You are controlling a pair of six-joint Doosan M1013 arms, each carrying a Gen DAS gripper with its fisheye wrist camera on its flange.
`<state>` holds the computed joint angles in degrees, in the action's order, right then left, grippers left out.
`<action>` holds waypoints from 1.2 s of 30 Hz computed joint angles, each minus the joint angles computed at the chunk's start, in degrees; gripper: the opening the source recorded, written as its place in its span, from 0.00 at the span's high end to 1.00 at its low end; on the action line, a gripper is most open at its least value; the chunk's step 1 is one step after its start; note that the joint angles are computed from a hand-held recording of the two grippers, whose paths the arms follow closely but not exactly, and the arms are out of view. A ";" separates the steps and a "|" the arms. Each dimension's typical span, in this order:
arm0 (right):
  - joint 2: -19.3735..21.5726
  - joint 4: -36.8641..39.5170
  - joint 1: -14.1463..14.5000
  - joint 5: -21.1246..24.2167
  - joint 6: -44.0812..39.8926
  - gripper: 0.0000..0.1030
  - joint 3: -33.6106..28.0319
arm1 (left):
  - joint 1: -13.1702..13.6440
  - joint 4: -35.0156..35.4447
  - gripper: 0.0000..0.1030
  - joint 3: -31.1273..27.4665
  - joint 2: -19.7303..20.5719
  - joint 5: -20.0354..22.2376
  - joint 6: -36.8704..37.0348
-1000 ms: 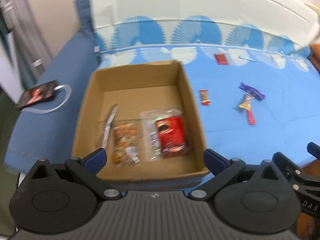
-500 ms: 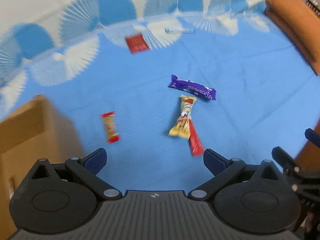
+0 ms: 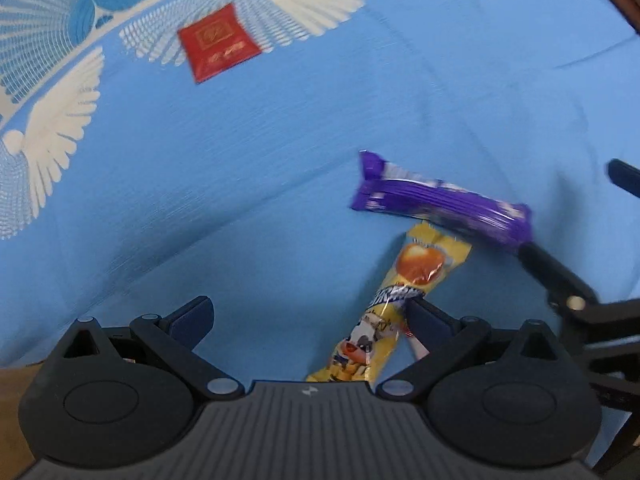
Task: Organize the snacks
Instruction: 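Grasp the yellow wafer stick with the left tool while the right tool grasps the purple candy bar, then carry the yellow wafer stick with the left tool while the right tool carries the purple bar over the box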
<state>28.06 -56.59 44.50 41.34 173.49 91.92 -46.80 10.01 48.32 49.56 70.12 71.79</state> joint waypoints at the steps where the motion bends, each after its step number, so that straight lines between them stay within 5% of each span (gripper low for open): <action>1: 0.48 0.57 -0.36 -1.11 -1.11 0.00 -0.44 | 0.22 0.71 0.00 -0.06 0.19 0.24 -0.35; 10: 2.52 6.48 -4.01 -13.50 -7.99 0.01 -1.37 | 2.00 0.13 0.03 -1.48 1.05 -1.89 7.83; 14: 2.63 3.87 -3.26 -11.91 -10.83 0.14 -1.17 | 2.06 -4.75 0.11 0.20 -0.47 -7.28 18.46; 16: 2.23 1.55 -3.13 -13.30 -10.03 0.38 -0.35 | 1.27 -3.68 0.26 1.63 -1.35 -9.81 23.14; 17: 2.14 -0.08 -2.87 -13.02 -9.31 0.49 -0.17 | 0.78 -2.28 0.54 2.28 -1.63 -10.41 24.53; 19: 1.87 -0.44 -2.65 -12.71 -9.60 0.77 0.01 | 0.25 -1.61 0.72 2.94 -1.91 -10.52 24.81; 21: 1.53 0.36 -2.35 -11.01 -9.65 0.83 0.15 | 0.17 -1.94 0.84 3.38 -2.27 -10.39 24.14; 27: -1.71 -2.44 -0.53 -5.28 2.98 0.83 3.59 | -0.06 -2.83 0.95 7.73 -5.88 -12.54 17.03; 36: -6.89 -6.97 5.74 4.08 23.41 0.83 7.32 | -0.71 -1.54 0.95 18.98 -16.41 -20.78 4.12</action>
